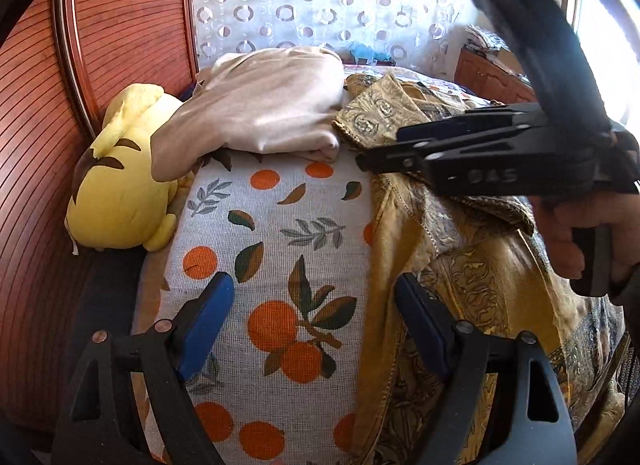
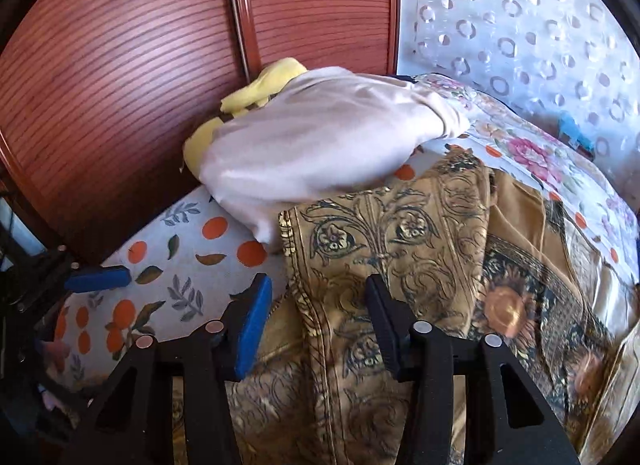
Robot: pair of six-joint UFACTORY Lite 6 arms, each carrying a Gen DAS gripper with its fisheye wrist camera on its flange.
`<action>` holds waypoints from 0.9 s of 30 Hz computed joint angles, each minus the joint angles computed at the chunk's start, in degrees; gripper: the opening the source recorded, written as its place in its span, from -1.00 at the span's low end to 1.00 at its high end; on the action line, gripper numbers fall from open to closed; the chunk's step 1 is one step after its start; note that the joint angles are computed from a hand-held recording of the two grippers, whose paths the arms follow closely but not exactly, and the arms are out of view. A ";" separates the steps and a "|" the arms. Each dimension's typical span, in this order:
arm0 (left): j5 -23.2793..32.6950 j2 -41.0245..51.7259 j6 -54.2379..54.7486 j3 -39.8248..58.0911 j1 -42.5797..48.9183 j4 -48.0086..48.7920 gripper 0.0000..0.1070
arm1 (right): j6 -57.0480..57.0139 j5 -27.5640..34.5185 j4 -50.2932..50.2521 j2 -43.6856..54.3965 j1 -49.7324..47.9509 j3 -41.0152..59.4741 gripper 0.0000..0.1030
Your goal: Fold small clothes
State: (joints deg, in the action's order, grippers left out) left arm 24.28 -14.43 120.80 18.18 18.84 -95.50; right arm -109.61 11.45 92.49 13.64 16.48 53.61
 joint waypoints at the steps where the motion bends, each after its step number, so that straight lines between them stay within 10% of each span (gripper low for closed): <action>1: 0.03 0.04 0.44 -0.05 0.01 -0.51 0.56 | -1.18 -1.28 1.09 0.32 0.57 0.16 -0.44; 8: 0.84 -0.23 2.52 -0.73 0.70 -2.05 0.56 | -21.72 0.99 21.21 -8.55 -1.96 -6.97 -0.87; 17: -0.03 -0.30 6.88 -1.42 -0.28 -7.44 0.56 | -7.41 11.58 3.49 -24.04 -24.32 -17.42 -0.87; 22: -0.01 -0.04 8.36 -1.52 -0.55 -9.35 0.56 | -15.27 6.56 9.81 -24.48 -27.11 -19.13 -0.74; 27: -0.21 -0.12 8.29 -1.58 -0.65 -9.25 0.56 | -15.97 8.41 9.33 -26.89 -30.52 -21.73 -0.20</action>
State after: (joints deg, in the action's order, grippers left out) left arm 24.07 -14.56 129.09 16.60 18.19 -104.75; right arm -125.58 19.87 101.83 -13.25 -14.04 31.89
